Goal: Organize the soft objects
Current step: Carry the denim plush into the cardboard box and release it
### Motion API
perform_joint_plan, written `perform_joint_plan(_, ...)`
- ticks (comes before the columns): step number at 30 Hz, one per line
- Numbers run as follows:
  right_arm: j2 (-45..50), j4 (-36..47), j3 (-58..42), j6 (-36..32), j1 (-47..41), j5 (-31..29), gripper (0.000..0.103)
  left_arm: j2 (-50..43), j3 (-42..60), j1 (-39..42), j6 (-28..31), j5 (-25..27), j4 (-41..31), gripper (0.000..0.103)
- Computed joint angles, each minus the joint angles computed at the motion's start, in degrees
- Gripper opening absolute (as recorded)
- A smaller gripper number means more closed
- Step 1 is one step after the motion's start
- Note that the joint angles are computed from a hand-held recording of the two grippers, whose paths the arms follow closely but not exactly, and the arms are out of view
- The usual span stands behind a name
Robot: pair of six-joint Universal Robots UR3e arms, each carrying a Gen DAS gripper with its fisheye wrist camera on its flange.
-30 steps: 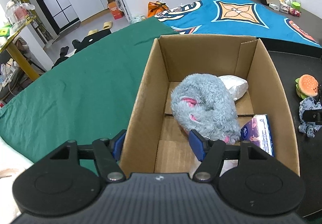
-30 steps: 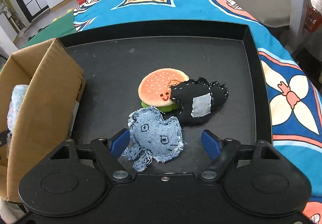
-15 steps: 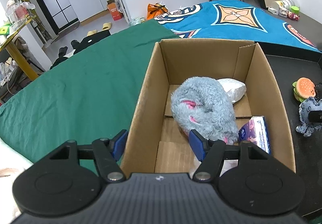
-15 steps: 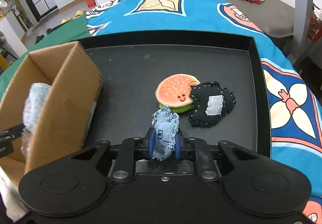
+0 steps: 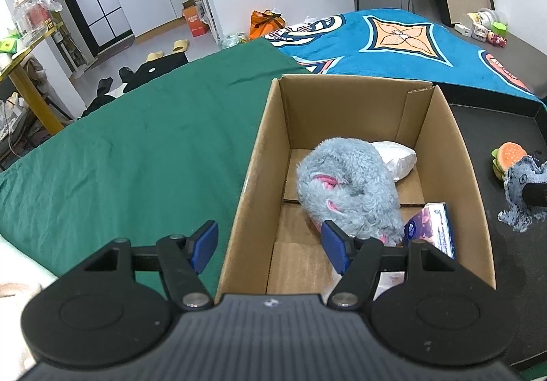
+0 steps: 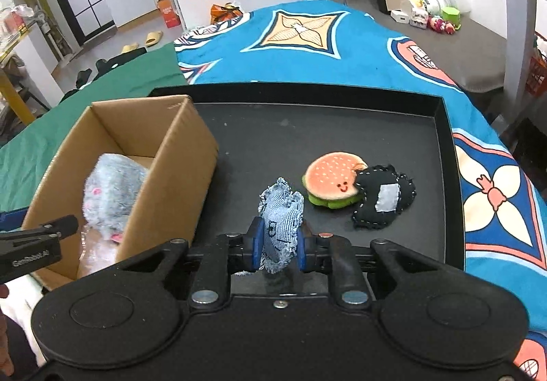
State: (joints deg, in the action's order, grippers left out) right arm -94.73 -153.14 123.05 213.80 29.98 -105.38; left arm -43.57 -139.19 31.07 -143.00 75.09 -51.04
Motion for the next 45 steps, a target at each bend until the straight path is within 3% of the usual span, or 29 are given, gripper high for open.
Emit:
perform_joint_plan(5, -0.2, 2.3, -3.2, 0.0, 1.3, 0.4, 0.019, 0.6, 0.8, 2.6, 1.8, -2.1, -2.9, 0.065)
perform_joint_plan(14, 3.9, 4.6, -11.0, -2.9, 5.6, -4.1, 0.019, 1.4, 2.3, 7.5, 4.5, -5.8, -7.8, 0.065)
perform_joint_plan(32, 15.7, 8.6, -28.7, -5.0, 9.3, -8.1, 0.020, 3.0, 5.6, 17.8, 11.5, -14.2, -21.3, 0.064)
perform_joint_plan(36, 18.4, 8.8, -31.7, -5.2, 9.8, -7.8, 0.020, 2.5, 5.2, 18.5, 12.4, -14.6, -21.7, 0.061)
perform_joint_plan(38, 19.7, 9.0, -33.1, -5.3, 10.0, -7.6, 0.020, 2.2, 5.0, 18.8, 12.3, -14.7, -21.5, 0.057)
perform_joint_plan(41, 20.9, 9.3, -34.2, -4.8, 9.8, -6.3, 0.025, 0.9, 5.4, 19.4, 12.3, -14.8, -22.0, 0.036)
perform_joint_plan(43, 21.2, 10.2, -34.7, -4.4, 9.5, -4.9, 0.037, 0.2, 5.0, 19.0, 11.7, -14.1, -20.9, 0.017)
perform_joint_plan(44, 21.0, 10.1, -34.3, -4.1, 9.3, -4.2, 0.050, 0.2, 4.4, 19.0, 11.6, -13.8, -20.1, 0.013)
perform_joint_plan(45, 20.7, 9.9, -34.0, -4.0, 9.3, -4.1, 0.054, 0.2, 4.2, 19.2, 11.5, -14.0, -19.9, 0.013)
